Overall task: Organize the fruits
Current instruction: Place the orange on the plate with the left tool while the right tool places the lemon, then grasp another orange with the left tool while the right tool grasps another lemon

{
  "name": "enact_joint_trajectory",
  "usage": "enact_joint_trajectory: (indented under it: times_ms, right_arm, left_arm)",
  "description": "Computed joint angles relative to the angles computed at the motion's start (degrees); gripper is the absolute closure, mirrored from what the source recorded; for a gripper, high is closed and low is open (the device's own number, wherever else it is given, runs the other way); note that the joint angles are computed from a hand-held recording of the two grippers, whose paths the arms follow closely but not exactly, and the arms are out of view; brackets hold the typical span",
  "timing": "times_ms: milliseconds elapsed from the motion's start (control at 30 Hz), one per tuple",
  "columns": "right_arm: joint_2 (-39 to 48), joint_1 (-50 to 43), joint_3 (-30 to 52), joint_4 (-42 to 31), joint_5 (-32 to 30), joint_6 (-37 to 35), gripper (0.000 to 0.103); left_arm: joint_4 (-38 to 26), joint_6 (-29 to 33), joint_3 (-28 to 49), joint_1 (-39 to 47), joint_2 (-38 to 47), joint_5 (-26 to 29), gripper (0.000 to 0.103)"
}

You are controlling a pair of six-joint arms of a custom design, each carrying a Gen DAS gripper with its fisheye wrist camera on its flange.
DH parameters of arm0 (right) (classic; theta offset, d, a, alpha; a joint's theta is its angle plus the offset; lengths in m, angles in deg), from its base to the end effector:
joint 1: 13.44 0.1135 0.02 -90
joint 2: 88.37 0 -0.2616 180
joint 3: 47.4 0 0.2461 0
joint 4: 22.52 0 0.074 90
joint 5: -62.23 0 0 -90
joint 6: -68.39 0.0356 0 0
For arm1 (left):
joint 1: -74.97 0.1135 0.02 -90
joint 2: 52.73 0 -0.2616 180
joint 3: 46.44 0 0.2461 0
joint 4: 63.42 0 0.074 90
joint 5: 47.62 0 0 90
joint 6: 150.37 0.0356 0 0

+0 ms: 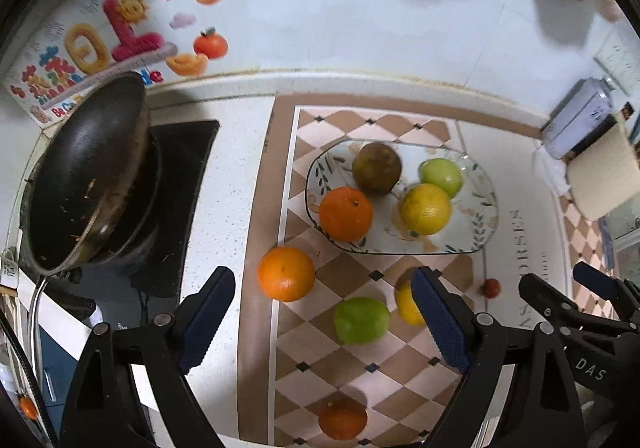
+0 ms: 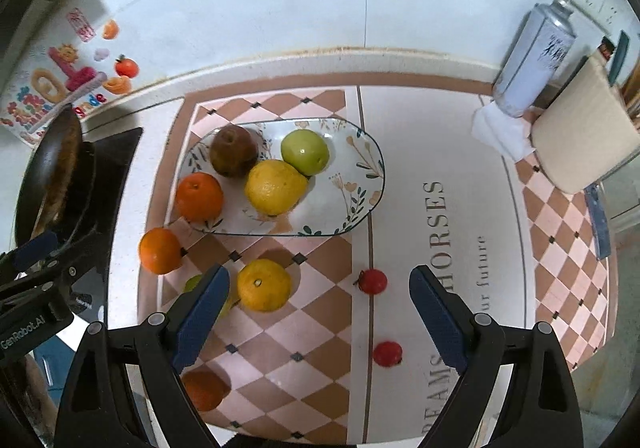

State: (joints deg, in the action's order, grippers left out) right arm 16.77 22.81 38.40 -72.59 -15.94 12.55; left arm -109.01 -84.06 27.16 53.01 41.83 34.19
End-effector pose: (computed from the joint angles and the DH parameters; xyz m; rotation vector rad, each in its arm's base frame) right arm 0.2937 0.2063 0.1826 0.0016 2.7308 0.0548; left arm 0.2932 -0.1128 0.1860 -0.0812 2.7089 -0.0394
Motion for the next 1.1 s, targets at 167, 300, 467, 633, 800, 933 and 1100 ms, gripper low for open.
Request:
enact_joint_trajectory:
  times_ms: [167, 300, 467, 633, 800, 933, 1100]
  right_arm:
    - [-8.0, 4.1, -3.2, -2.3, 3.7, 2.5, 0.009]
    - [-13.9, 7.5, -5.0, -4.7, 6.5, 4.9, 0.009]
    - [-19.5, 11.7, -6.5, -7.7, 9.6, 8.1, 0.009]
    - [-23.7, 15.4, -6.8, -11.0, 13.6, 11.0, 0.009]
    - [-26.1, 17.5, -7.3, -12.6, 14.9, 13.1, 0.009]
    - [-27.0, 18.0, -8.0, -12.1, 15.0, 13.7, 0.009]
    - [-25.5, 16.1, -8.9, -8.5, 12.3, 12.2, 0.009]
  left_arm:
    - [-1.0, -1.6, -3.9, -3.1, -8.8, -3.5, 0.013]
    - [-2.7, -2.8, -6.3, -5.5, -15.2, -5.1, 0.013]
    - [-5.0, -5.0, -8.4, -8.9, -21.1, -7.6, 0.013]
    - [-7.7, -7.3, -9.1, -12.6, -25.6, -10.7, 0.013]
    - [-9.7, -9.2, -9.3, -15.6, -28.1, -13.5, 0.013]
    - [-10.1, -9.6, -9.4, -16.1, -28.5, -13.8, 0.013]
    - [-9.8, -10.0, -9.7, -15.6, -27.7, -14.3, 0.013]
